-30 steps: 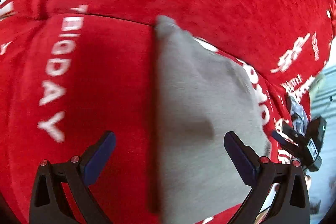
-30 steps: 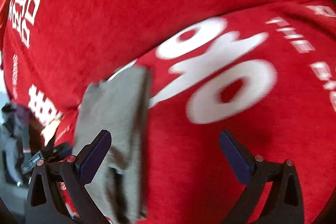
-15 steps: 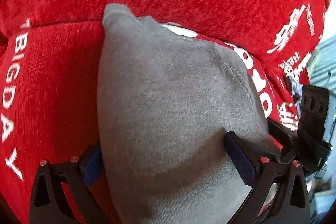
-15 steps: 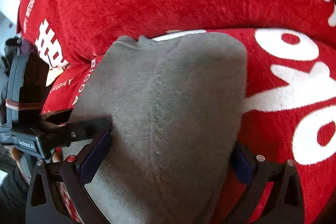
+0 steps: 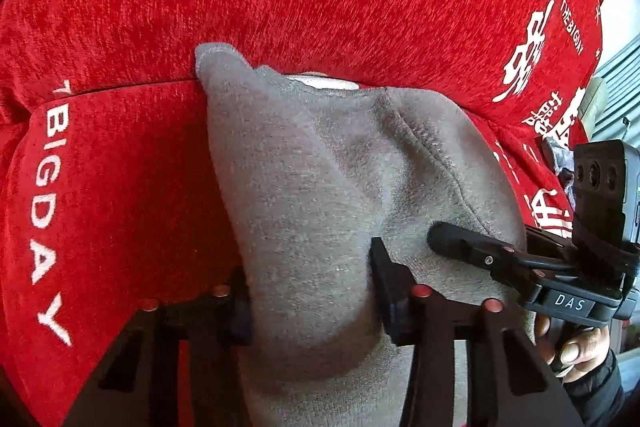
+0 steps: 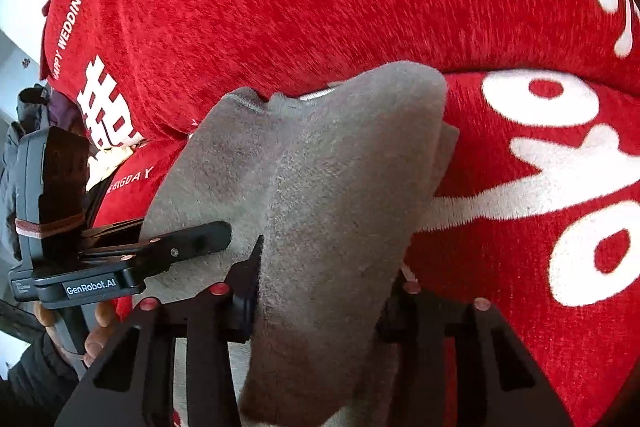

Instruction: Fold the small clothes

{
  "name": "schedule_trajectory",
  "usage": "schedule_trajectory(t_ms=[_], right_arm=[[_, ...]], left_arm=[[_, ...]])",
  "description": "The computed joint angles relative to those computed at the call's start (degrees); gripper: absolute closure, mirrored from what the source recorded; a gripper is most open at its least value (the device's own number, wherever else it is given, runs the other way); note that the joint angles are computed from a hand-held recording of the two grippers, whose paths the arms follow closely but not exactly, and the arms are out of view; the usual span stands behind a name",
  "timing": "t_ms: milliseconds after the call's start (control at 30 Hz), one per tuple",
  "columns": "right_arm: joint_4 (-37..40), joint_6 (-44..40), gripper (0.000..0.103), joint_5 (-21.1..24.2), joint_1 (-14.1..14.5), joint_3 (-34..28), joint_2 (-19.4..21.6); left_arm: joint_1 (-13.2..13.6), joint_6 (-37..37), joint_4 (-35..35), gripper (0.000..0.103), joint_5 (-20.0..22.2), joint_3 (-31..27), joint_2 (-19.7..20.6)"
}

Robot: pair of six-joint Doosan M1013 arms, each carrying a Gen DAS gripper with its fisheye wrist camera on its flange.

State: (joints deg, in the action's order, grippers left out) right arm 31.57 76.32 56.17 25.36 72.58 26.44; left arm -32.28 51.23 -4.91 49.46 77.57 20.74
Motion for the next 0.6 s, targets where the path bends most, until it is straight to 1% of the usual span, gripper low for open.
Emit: schedule_trajectory(t_ms=[100, 267, 367, 600], right_arm=[[-1.93, 0.3, 0.06, -0.42, 0.73, -0.16, -0.65], [-1.94, 0.51, 0.061, -0.32, 1.12, 0.28, -1.96], [-2.38, 0.81, 0.062, -0.58, 1.61, 0.92, -2.98], [-2.98, 2.1, 0.062, -1.62, 2.99, 2.95, -5.78]], left_arm=[[-0.58, -1.1, 2.01, 0.06, 1.12, -0.51, -0.23], [-0.6, -2.5, 1.34, 0.061, 1.09, 0.21, -1.58], [-0.8, -3.13, 1.63, 0.061, 1.9, 0.77, -2.71], [-2.5, -6.27, 4.96, 0.061, 2.6, 2.84, -5.89]])
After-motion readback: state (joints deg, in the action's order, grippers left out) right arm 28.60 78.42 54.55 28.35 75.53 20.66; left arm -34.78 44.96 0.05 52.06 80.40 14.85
